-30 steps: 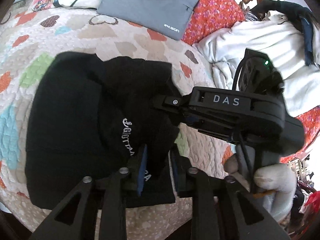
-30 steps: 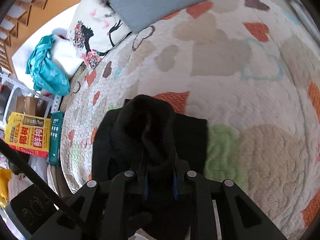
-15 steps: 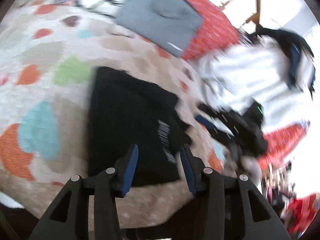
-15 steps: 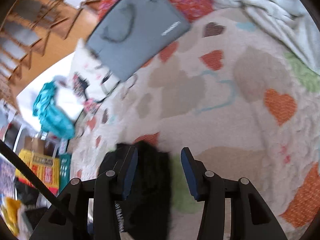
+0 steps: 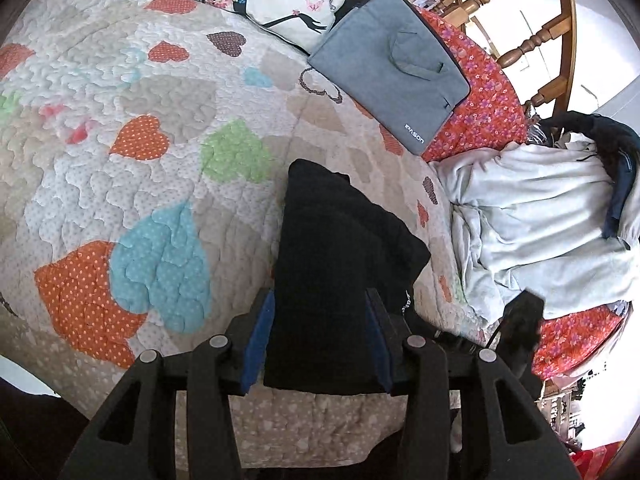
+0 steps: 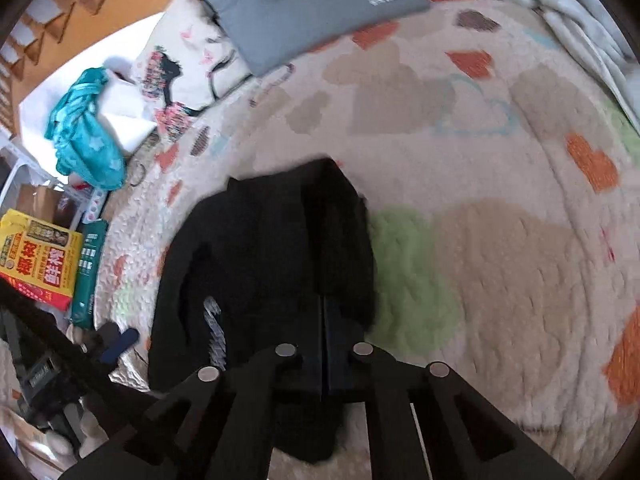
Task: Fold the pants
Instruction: 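Fold the bundle over again and lay it down with both grippers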
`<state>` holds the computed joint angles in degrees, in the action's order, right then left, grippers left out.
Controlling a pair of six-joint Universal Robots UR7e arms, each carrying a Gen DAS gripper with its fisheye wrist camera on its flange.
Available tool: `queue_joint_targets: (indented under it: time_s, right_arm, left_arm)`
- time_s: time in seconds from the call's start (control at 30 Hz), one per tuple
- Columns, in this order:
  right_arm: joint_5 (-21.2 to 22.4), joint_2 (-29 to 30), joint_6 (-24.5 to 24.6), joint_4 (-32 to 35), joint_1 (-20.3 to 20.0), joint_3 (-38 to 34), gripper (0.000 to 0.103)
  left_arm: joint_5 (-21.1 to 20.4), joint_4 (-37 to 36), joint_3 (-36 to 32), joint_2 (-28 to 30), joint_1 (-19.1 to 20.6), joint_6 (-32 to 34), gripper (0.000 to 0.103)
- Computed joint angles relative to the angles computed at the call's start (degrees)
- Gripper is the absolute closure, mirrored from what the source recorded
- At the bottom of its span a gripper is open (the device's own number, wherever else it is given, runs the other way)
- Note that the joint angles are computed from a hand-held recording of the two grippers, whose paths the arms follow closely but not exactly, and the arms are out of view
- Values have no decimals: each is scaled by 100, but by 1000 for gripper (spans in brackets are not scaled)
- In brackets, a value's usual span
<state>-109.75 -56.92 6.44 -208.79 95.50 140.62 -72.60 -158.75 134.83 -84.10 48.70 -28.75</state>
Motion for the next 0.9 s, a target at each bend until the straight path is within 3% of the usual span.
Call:
queue_joint_targets:
  time_s: [0.1, 0.2, 0.3, 0.43, 0.47, 0.57, 0.67, 0.73, 0.8, 0.87, 0.9]
  right_arm:
    - [-335, 73, 195, 118, -7, 50, 102]
    - [-361, 54, 167, -620, 29, 194, 99]
    - [122, 3, -55, -1395, 29, 287, 99]
    - [1329, -33, -189, -1188, -262, 191, 96]
    - [1438, 38, -192, -1051, -320, 122, 95]
    - [1037, 318, 60, -317, -401, -167, 88]
    - [1531, 297, 96, -618, -701, 36, 90]
    - [1523, 195, 90, -1148, -764, 274, 76]
    - [1643, 79, 132, -1483, -915, 496, 58]
    - [1727, 5, 270, -1466, -1017, 530, 45]
    - [1858, 5, 329, -1477, -1123, 567, 45]
  left_arm:
    - [-9, 9, -99, 171, -43, 179, 60]
    - [-15, -26, -183, 409, -141, 444, 60]
    - [86, -135, -225, 760, -269, 672, 60]
    - [503, -285, -103, 1023, -503, 1048, 53]
    - [595, -276, -73, 1059, -549, 1174, 50]
    - [822, -46, -88, 1152, -625, 1558, 49]
    - [433, 281, -255, 919, -506, 1678, 49]
    - [39, 157, -309, 661, -333, 1724, 49]
    - [73, 21, -366, 537, -214, 1668, 48]
    - [-39, 46, -568, 552, 102, 1530, 45]
    - [-142, 77, -661, 598, 252, 1455, 41]
